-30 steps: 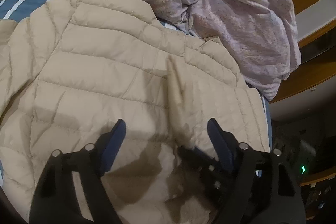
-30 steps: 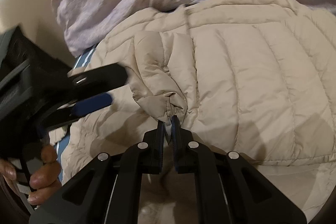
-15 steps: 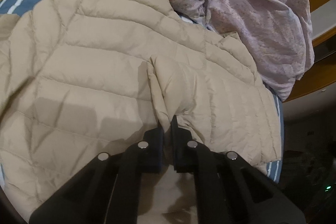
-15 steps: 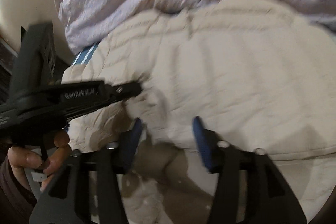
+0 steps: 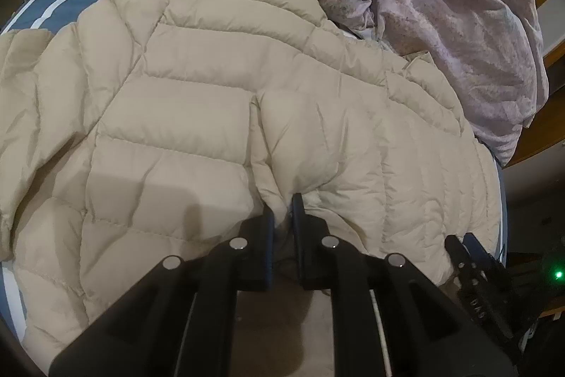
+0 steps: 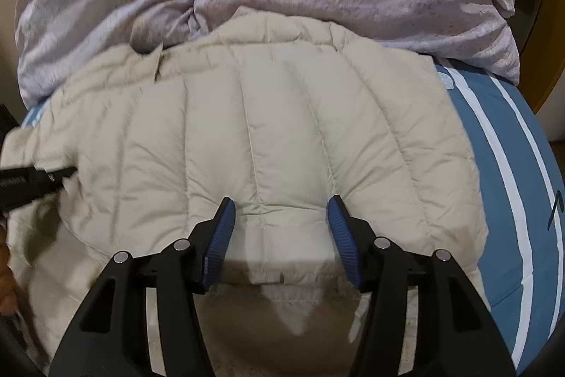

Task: Fold large clothes
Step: 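Carry the sleeve across the jacket back with the right gripper and release, then grasp the other sleeve with the left gripper and fold it across the back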

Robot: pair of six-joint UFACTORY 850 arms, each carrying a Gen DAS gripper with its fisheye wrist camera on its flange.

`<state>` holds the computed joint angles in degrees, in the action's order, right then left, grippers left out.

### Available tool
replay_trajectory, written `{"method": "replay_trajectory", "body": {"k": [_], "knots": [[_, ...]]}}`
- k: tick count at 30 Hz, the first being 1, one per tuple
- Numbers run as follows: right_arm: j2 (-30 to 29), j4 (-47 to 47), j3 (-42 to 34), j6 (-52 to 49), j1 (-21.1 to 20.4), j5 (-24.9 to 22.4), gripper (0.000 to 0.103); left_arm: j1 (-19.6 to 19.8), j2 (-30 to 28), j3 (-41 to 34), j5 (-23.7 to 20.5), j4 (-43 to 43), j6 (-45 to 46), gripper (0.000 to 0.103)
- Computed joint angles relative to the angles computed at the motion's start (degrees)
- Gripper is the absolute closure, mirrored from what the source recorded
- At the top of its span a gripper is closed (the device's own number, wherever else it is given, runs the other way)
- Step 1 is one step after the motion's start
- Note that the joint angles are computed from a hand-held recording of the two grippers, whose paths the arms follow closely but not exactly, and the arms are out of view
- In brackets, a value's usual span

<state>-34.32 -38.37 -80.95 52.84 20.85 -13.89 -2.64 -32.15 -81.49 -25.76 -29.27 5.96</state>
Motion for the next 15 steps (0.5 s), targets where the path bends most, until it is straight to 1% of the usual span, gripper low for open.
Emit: {"method": "replay_trajectory", "body": {"k": [2, 5, 7, 8, 9, 10, 11, 12, 13, 14, 15], "knots": [[-0.29, -6.44, 0.40, 5.35, 0.32, -0.27, 0.045, -0.03, -0.10, 0.30, 0.75, -1.16, 1.28, 0.090], [-0.47, -12.44, 0.76, 10.95, 0.53, -0.04, 0.044, -0.02, 0.02, 0.76, 1.38, -2.95, 2.97, 0.089], [-0.27, -13.08, 1.12, 11.68, 0.62, 0.00, 0.043, 0.27, 0.68, 1.46, 1.33, -4.62, 4.09, 0.085], [-0.17, -12.01, 1.22, 10.68, 0.56, 0.10, 0.042, 0.49, 1.49, 2.29, 1.59, -5.11, 4.21, 0.077], [-0.19, -8.54, 1.02, 7.29, 0.31, 0.27, 0.041, 0.66, 2.15, 2.92, 1.88, -4.94, 3.90, 0.069], [-0.18, -5.69, 0.89, 4.56, 0.17, 0.37, 0.039, 0.86, 2.97, 3.67, 2.29, -4.45, 3.24, 0.064], [-0.19, -1.44, 0.61, 0.52, -0.04, 0.37, 0.035, 1.33, 4.35, 5.03, 2.98, -4.15, 2.76, 0.061], [-0.07, 2.11, 0.58, -2.82, -0.19, 0.50, 0.031, 1.69, 5.11, 5.74, 3.25, -4.12, 2.61, 0.061], [0.09, 6.24, 0.50, -6.51, -0.29, 0.29, 0.019, 2.23, 6.12, 6.74, 3.56, -4.10, 2.45, 0.060], [0.25, 8.49, 0.43, -8.32, -0.34, -0.10, 0.013, 3.08, 7.47, 8.12, 3.94, -4.11, 2.27, 0.059], [0.82, 9.06, 0.83, -8.32, -0.34, -0.21, 0.013, 3.80, 8.56, 9.27, 4.32, -3.95, 1.93, 0.059]]}}
